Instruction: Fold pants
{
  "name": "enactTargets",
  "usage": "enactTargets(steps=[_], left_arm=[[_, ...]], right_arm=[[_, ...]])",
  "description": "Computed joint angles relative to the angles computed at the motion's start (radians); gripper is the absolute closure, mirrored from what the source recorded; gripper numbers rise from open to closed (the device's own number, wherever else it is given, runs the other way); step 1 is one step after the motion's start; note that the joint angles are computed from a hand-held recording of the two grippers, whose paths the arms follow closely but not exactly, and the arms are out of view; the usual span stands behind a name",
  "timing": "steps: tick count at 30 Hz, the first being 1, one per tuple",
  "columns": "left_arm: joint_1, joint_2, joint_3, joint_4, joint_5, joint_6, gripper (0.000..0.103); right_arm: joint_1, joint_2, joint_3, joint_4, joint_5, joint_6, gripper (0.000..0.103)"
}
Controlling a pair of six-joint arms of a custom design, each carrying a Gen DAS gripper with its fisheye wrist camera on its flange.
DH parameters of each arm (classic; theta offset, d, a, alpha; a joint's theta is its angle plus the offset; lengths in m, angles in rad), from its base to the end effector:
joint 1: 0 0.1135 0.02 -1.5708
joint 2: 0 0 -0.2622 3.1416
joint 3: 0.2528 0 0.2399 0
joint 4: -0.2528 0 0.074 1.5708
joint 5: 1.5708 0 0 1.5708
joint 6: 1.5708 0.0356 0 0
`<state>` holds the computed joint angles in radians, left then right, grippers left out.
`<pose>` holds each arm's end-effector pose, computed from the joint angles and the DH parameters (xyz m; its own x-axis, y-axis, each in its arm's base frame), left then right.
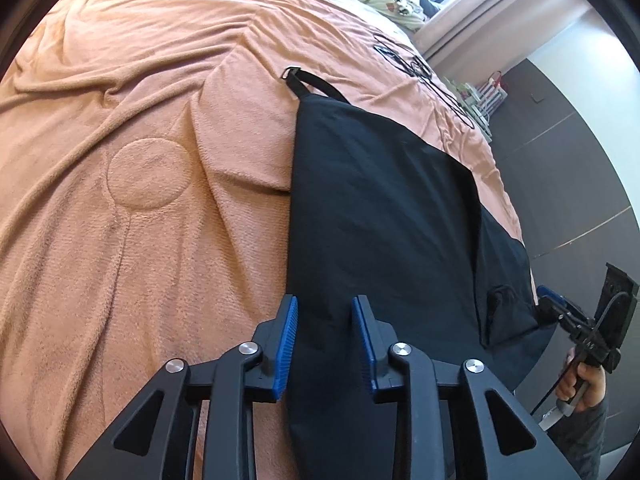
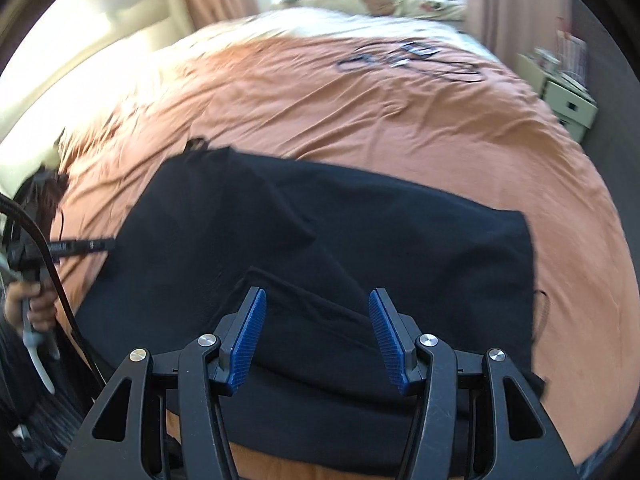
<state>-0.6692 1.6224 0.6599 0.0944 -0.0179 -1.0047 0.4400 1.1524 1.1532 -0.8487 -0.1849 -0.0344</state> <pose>0.2250 -0.1771 0.1354 -0.8369 -0.4140 -0.3582 -0.1773 0.8240 -0.5381 0.1943 0.0987 0.3315 -0.6599 -0.3480 -0.6659 -0.5517 0.8261 0.1150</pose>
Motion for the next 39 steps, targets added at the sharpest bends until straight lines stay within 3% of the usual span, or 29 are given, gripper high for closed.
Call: enactTargets(steps=[5,19,20,23,24,29,39], left_arm=[[0.02,0.016,0.003,0.005,0.012,0.001,0.074],[0.047,0.057,0.024,0.017,0.049,0.014,0.074],[0.048,0.059,0.025,0.018,0.05,0.015,0.074],[0.048,0.064,0.034,0.012,0.047,0.018,0.074],[0.048,0.064,0.034,0.011,0.046,0.018,0.074],[0.044,0.047,0.02,0.013,0.037,0.014,0.074],[0.034,-0.005,-0.014,0.0,0.005,0.004,0.074]], right_arm=[[0.061,0.129,0.074,0.012,0.041,-0.053,0.051],[0.11,0.377,0.214,-0.029,0.026,-0.249,0.051],[0.118,0.382,0.219,-0.036,0.028,-0.256,0.054],[0.12,0.396,0.244,-0.067,0.014,-0.27,0.09],[0.119,0.398,0.254,-0.072,0.012,-0.265,0.096],[0.081,0.354,0.261,-0.051,0.022,-0.242,0.1],[-0.114,0.314,0.304,0.018,0.072,-0.048,0.1]])
